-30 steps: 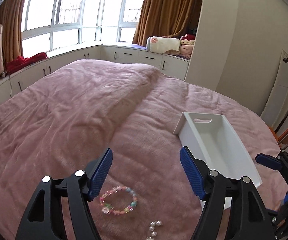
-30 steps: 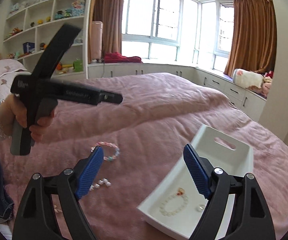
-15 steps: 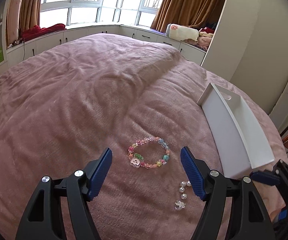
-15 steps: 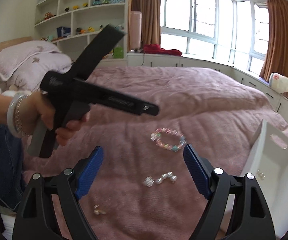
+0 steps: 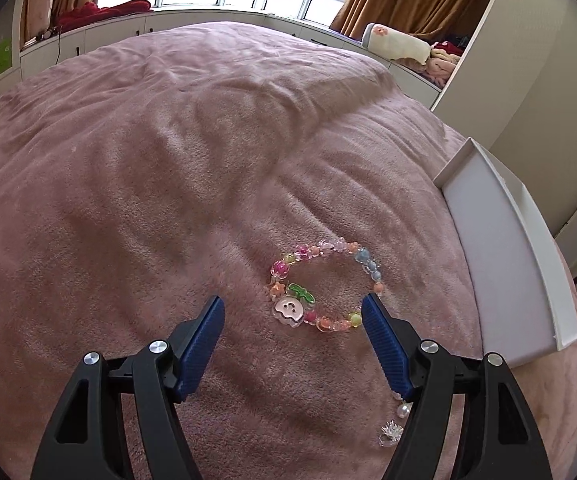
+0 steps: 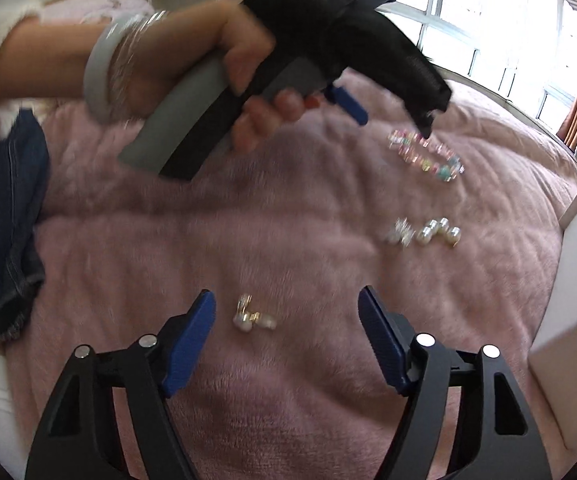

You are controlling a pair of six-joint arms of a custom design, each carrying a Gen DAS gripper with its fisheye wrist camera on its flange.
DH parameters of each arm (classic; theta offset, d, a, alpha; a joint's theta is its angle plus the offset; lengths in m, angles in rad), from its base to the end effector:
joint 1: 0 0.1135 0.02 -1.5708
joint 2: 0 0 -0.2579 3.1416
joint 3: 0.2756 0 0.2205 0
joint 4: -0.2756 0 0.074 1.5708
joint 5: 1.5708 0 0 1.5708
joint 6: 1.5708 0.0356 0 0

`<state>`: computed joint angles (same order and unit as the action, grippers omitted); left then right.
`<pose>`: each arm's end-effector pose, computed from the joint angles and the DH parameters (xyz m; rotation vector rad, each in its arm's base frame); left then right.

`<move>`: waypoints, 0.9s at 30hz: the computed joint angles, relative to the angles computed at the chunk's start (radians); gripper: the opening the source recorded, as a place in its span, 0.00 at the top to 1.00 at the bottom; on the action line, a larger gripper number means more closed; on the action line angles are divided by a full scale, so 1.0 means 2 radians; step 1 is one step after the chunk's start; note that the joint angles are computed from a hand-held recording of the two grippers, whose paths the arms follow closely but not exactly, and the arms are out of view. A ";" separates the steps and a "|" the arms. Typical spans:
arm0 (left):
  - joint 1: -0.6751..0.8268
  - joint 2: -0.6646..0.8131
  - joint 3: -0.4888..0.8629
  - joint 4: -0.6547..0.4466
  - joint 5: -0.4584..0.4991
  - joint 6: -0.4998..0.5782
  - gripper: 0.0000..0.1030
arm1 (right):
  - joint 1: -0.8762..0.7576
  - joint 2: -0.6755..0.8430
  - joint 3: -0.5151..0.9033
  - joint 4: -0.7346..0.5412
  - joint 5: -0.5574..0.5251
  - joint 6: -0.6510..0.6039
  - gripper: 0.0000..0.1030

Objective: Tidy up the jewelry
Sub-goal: 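Move the left tool to the colorful bracelet while the right tool approaches the gold earrings, then grasp the colorful bead bracelet with the left tool while the right tool grasps the gold pearl earrings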

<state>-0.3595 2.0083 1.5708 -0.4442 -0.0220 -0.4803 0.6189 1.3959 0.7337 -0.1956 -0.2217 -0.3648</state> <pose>0.3902 -0.1458 0.2270 -0.1596 2.4776 -0.3383 0.1995 0.1517 0.2021 -1.2389 2.0986 0.3837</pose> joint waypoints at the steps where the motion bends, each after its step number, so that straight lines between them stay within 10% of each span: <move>1: 0.000 0.008 0.008 -0.003 0.001 -0.001 0.29 | 0.006 0.001 -0.008 0.005 0.007 -0.003 0.37; 16: -0.020 0.050 0.036 -0.008 -0.060 0.016 0.36 | -0.003 -0.001 -0.032 0.025 -0.007 -0.003 0.53; 27: -0.024 0.058 0.053 -0.017 -0.070 0.036 0.71 | -0.088 0.024 -0.002 -0.005 -0.110 -0.001 0.70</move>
